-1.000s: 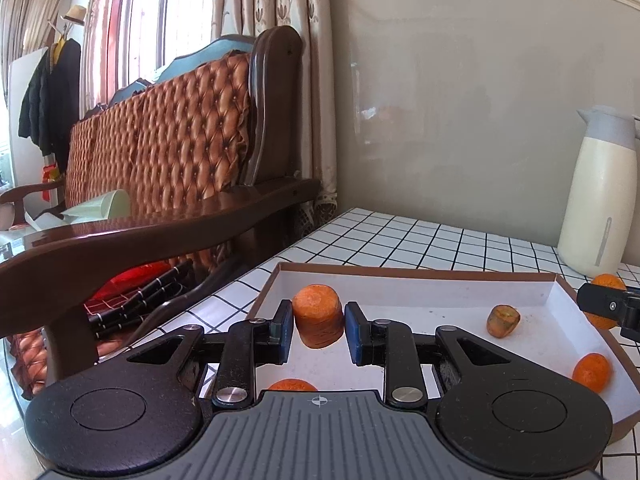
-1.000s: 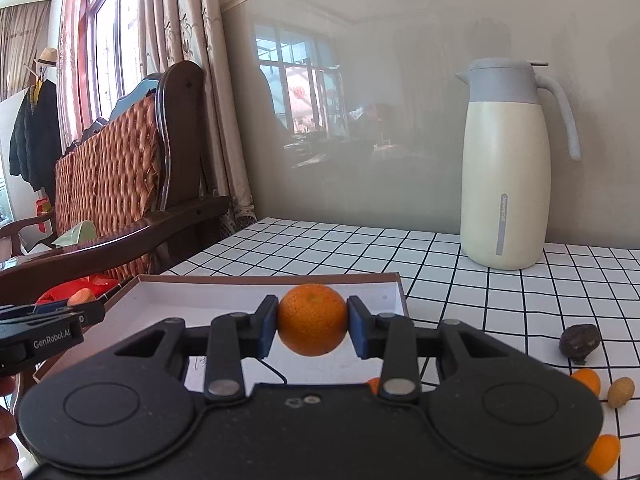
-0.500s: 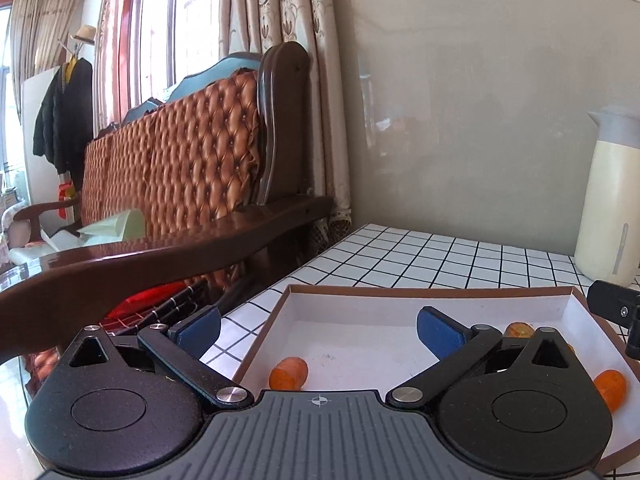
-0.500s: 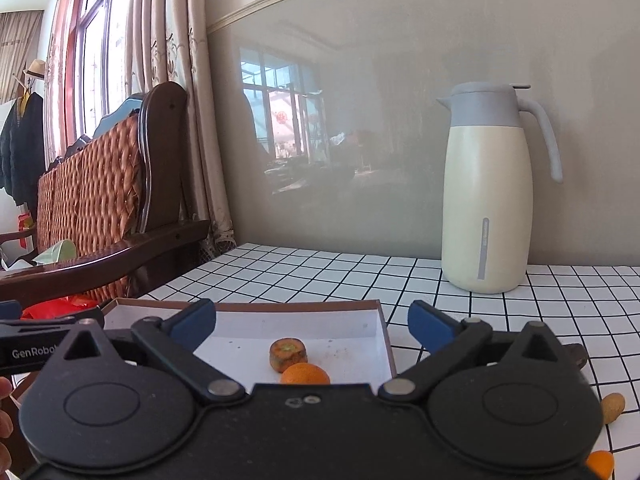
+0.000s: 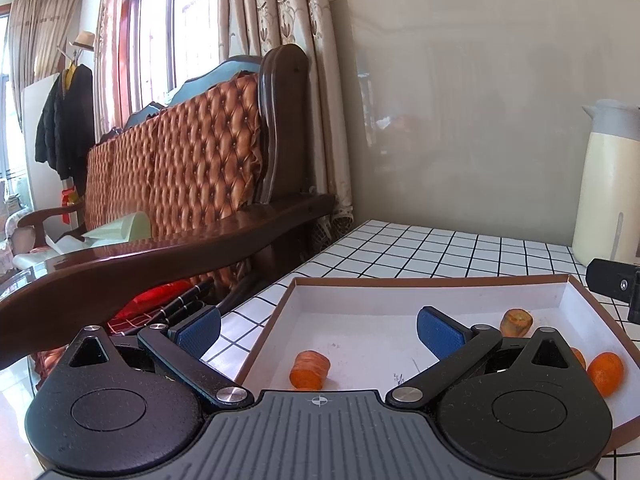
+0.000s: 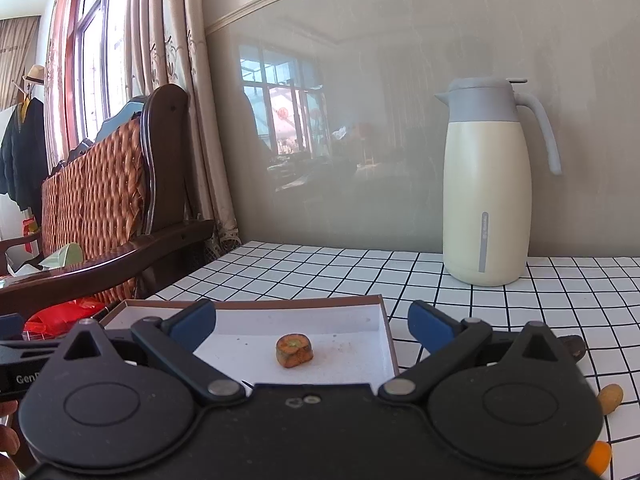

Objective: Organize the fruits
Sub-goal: 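Move both open tools from the box back toward the remaining fruit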

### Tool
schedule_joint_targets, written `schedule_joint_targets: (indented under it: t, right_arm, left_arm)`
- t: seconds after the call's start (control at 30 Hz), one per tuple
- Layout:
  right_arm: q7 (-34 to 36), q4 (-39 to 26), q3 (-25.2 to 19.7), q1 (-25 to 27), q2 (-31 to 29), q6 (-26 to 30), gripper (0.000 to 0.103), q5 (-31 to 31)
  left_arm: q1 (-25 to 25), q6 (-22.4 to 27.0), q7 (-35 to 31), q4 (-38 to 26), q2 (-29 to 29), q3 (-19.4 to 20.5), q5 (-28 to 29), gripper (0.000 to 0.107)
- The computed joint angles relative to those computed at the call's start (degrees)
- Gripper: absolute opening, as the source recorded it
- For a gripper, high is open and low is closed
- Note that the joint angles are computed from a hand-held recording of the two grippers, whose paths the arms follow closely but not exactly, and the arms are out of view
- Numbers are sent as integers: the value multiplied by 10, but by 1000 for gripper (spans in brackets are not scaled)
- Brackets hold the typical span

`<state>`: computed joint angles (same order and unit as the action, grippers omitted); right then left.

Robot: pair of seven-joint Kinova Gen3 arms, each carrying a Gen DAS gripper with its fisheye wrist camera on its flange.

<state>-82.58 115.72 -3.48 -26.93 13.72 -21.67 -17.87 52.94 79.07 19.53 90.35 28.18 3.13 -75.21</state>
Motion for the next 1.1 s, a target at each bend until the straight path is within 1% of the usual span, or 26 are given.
schedule_joint_targets:
  t: [0.13, 0.33, 0.47, 0.57, 0.63, 0.7, 0.77, 0.87, 0.93, 1.0, 1.1]
  right_arm:
    - [0, 7, -1, 2, -13, 3, 97, -1]
    - [-10, 29, -13, 17, -41, 6, 97, 17]
    - [-17, 50, -21, 33, -68, 13, 97, 39]
    - [-3, 68, -21, 38, -90, 17, 97, 31]
    - [-18, 81, -26, 52, -104, 23, 97, 51]
    - [-16, 96, -28, 61, -118, 24, 97, 54]
    - [-29, 109, -30, 74, -130, 28, 97, 74]
    - [-39, 127, -30, 91, -146, 30, 97, 88]
    - [-59, 143, -27, 101, -156, 24, 97, 106]
    - [-69, 160, -24, 113, -164, 11, 97, 113]
    - [-104, 179, -12, 128, -175, 4, 97, 146]
  left_arm:
    - [9, 15, 2, -1, -4, 2, 1, 103]
    - [30, 42, 7, 1, -15, 15, 5, 103]
    - [45, 61, -8, -8, -14, 24, 8, 103]
    - [61, 73, -16, -16, -13, 29, 9, 103]
    - [70, 78, -20, -20, -12, 32, 8, 103]
    - [80, 82, -28, -29, -10, 34, 7, 103]
    - [88, 82, -33, -37, -7, 35, 6, 103]
    - [101, 77, -38, -50, -1, 36, 5, 103]
    - [110, 72, -42, -60, 6, 35, 2, 103]
    - [118, 62, -50, -71, 15, 32, -1, 103]
    - [128, 41, -66, -89, 30, 27, -3, 103]
